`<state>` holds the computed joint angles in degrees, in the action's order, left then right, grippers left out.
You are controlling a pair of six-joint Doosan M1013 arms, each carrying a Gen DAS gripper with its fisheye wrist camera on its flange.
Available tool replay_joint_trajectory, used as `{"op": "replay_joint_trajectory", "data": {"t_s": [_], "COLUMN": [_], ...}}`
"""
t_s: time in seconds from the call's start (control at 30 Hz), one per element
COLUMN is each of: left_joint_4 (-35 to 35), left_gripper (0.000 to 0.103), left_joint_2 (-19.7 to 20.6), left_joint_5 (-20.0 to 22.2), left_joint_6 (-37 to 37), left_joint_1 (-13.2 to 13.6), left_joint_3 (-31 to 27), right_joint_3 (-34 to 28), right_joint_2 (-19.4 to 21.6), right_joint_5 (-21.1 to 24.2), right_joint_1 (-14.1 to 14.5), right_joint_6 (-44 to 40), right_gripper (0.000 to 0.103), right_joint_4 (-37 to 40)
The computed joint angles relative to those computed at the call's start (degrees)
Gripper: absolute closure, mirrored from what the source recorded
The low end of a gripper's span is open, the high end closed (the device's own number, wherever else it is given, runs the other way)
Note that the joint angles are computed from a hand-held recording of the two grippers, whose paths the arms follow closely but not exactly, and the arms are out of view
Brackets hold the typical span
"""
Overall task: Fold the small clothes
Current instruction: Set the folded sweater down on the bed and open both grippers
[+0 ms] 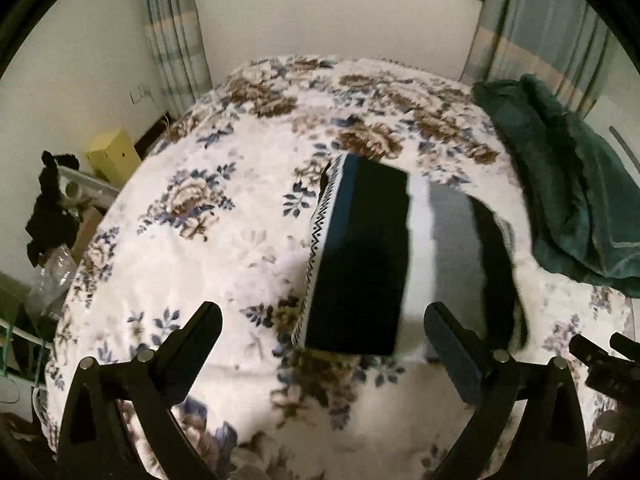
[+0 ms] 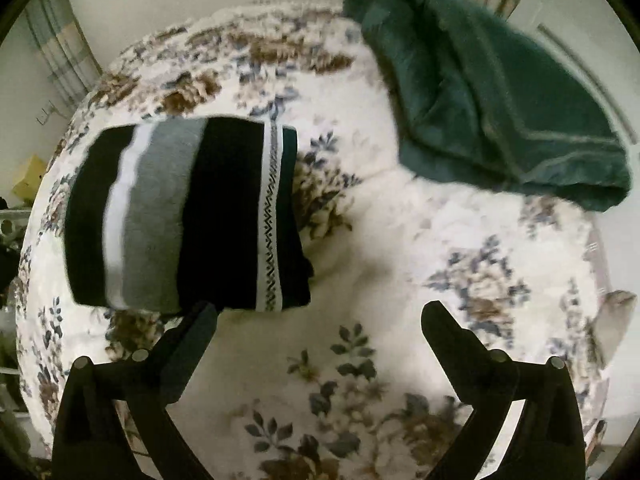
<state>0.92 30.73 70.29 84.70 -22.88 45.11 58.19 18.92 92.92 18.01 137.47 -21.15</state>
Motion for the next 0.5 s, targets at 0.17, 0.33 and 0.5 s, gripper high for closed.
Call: {"op": "replay_joint_trajectory", "data": {"t_s": [0.17, 0.33, 0.5], "left_joint_4": [0.61, 1.69, 2.17], "left_gripper": [0.0, 0.0, 0.0], "left_joint_2": [-4.72, -9.45, -14.62], "left_joint_5": [0.04, -0.04, -0.36], "left_joint_6": [0.68, 1.2, 0.9], "left_joint_1": [-0.93, -1.74, -2.41], "left_joint_3": [1.67, 3.67, 5.7], "right_joint_3": [-3.93, -10.23, -17.72], "right_joint_2": [-2.21, -3.19, -2.88], "right_joint_5": [4.76, 9.73, 15.07], "right_joint_1": [4.37, 9.48, 15.25], "right_joint_6": [1.24, 0.71, -0.73], "right_gripper": [0.0, 0.0, 0.0], "right_joint_4": [-5.43, -11.45, -18.15]}}
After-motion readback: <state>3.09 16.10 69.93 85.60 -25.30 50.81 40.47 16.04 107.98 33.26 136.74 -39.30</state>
